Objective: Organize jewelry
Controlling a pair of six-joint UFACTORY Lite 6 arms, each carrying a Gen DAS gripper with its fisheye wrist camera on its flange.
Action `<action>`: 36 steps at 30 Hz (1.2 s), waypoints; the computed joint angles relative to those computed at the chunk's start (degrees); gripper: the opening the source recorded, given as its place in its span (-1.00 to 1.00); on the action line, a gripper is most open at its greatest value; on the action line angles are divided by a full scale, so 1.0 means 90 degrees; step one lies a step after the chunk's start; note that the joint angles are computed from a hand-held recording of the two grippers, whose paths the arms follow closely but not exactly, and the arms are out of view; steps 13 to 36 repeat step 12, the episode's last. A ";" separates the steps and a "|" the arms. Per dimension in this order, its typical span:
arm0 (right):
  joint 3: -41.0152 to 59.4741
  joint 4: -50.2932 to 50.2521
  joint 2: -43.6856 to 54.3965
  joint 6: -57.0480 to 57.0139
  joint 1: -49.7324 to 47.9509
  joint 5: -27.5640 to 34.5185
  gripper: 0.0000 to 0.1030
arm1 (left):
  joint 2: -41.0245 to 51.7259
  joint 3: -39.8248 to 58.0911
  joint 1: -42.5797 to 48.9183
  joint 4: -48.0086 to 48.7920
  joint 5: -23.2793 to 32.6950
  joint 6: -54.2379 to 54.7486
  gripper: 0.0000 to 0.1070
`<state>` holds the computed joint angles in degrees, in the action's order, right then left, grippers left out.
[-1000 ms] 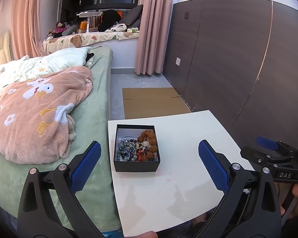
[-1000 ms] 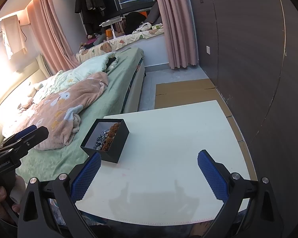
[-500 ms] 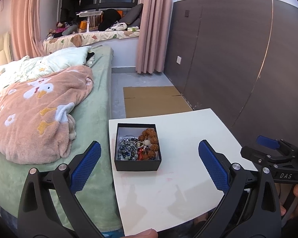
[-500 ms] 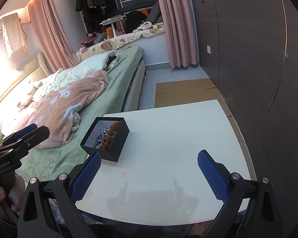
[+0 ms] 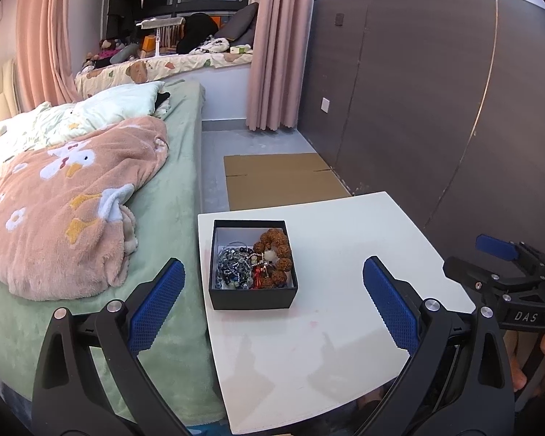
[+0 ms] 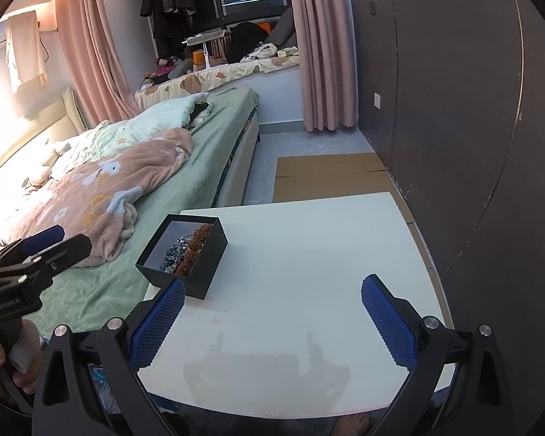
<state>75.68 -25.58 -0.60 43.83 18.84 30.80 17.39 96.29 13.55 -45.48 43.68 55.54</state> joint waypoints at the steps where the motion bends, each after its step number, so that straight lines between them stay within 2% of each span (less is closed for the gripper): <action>1: -0.0006 -0.0076 -0.0012 0.0078 0.0013 -0.0001 0.85 | -0.0001 0.0003 0.0008 -0.0009 -0.0005 -0.0008 0.83; 10: -0.0057 -0.0842 -0.0098 0.0801 0.0163 0.0044 0.85 | 0.0078 0.0084 -0.0010 0.0115 -0.0017 -0.0174 0.83; 36: -0.0079 -0.0875 -0.0127 0.0831 0.0144 0.0025 0.85 | 0.0056 0.0061 -0.0015 0.0099 -0.0018 -0.0150 0.83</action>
